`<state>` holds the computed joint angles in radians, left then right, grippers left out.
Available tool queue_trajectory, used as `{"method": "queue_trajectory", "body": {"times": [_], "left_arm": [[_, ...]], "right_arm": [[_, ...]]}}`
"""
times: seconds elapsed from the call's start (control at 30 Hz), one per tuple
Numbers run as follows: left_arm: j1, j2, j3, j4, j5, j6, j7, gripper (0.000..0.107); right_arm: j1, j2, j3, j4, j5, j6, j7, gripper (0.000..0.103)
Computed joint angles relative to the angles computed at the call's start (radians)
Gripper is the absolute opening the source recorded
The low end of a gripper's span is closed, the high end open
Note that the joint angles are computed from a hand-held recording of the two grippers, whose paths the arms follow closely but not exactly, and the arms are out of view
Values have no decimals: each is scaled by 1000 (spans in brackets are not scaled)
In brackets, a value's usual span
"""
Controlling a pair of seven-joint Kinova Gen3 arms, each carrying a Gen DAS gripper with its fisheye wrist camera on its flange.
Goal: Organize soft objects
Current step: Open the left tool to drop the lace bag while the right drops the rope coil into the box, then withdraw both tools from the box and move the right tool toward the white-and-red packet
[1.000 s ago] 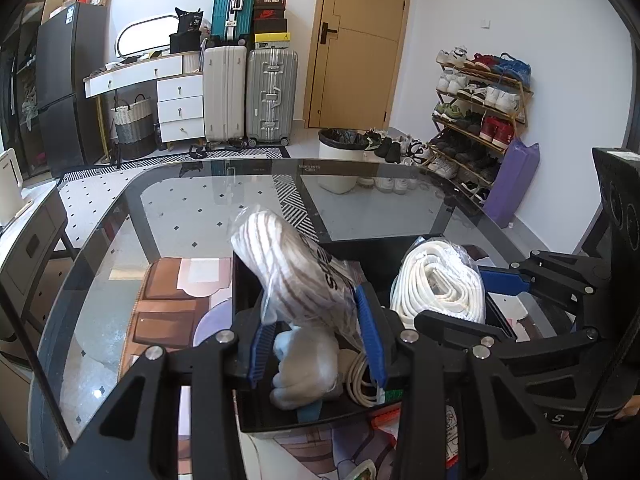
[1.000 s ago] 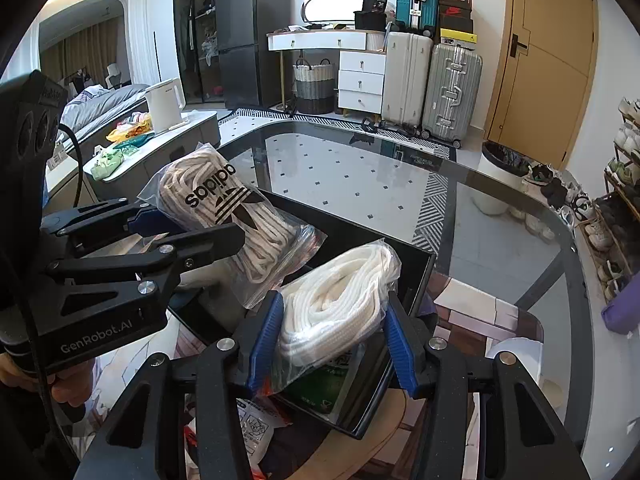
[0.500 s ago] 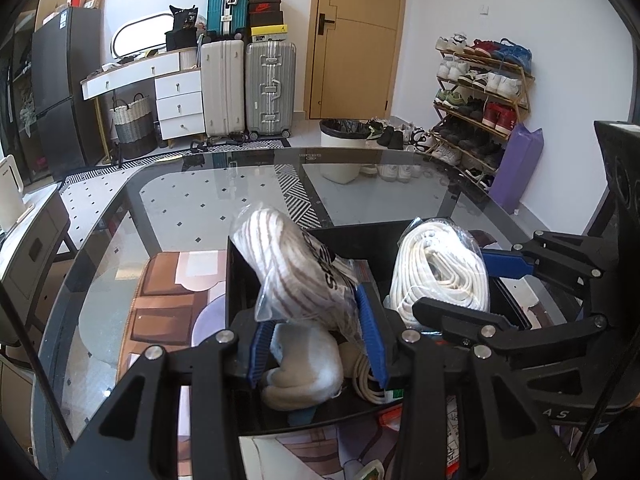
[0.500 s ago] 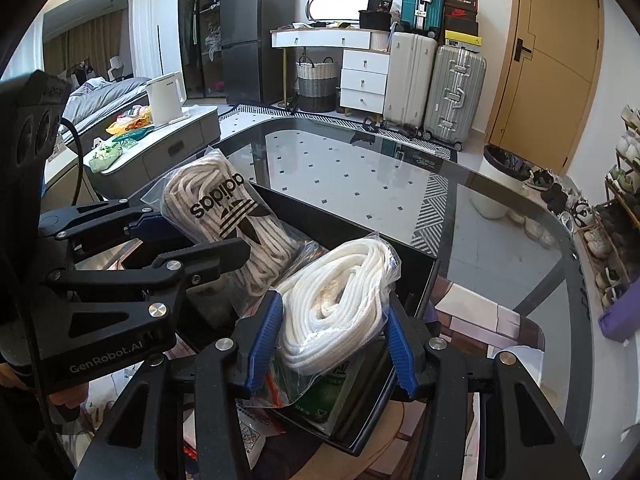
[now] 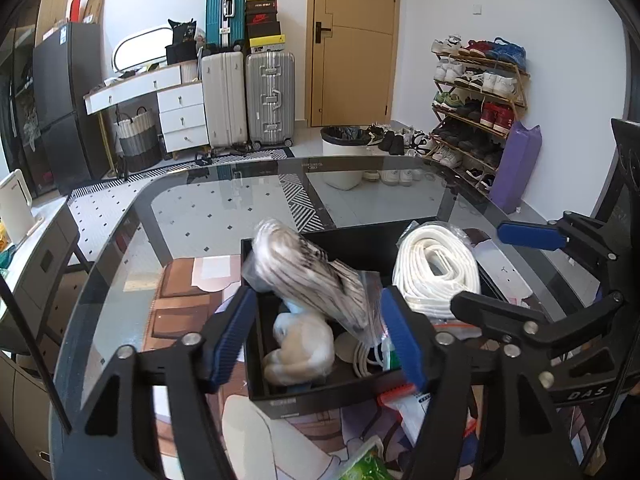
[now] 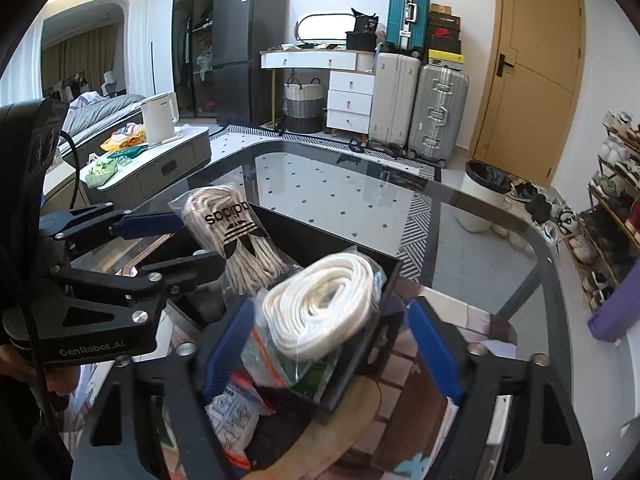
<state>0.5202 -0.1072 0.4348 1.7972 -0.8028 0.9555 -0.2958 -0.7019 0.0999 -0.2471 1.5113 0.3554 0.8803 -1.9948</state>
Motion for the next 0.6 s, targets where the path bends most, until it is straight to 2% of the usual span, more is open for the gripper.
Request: {"method": "queue_trajectory", "body": {"times": [0.07, 0.17, 0.3, 0.6], "left_arm": [[6, -5, 20, 5, -32, 24, 32, 83], [15, -10, 28, 4, -41, 40, 42, 85], [25, -13, 59, 14, -75, 86, 92, 100], [37, -43, 73, 49, -71, 97, 120, 103]], "right_arm": [[-3, -17, -2, 14, 9, 1, -16, 91], [-2, -46, -9, 48, 29, -10, -54, 100], [29, -98, -23, 104, -32, -53, -47, 102], [87, -153, -47, 171, -151, -106, -24, 102]]}}
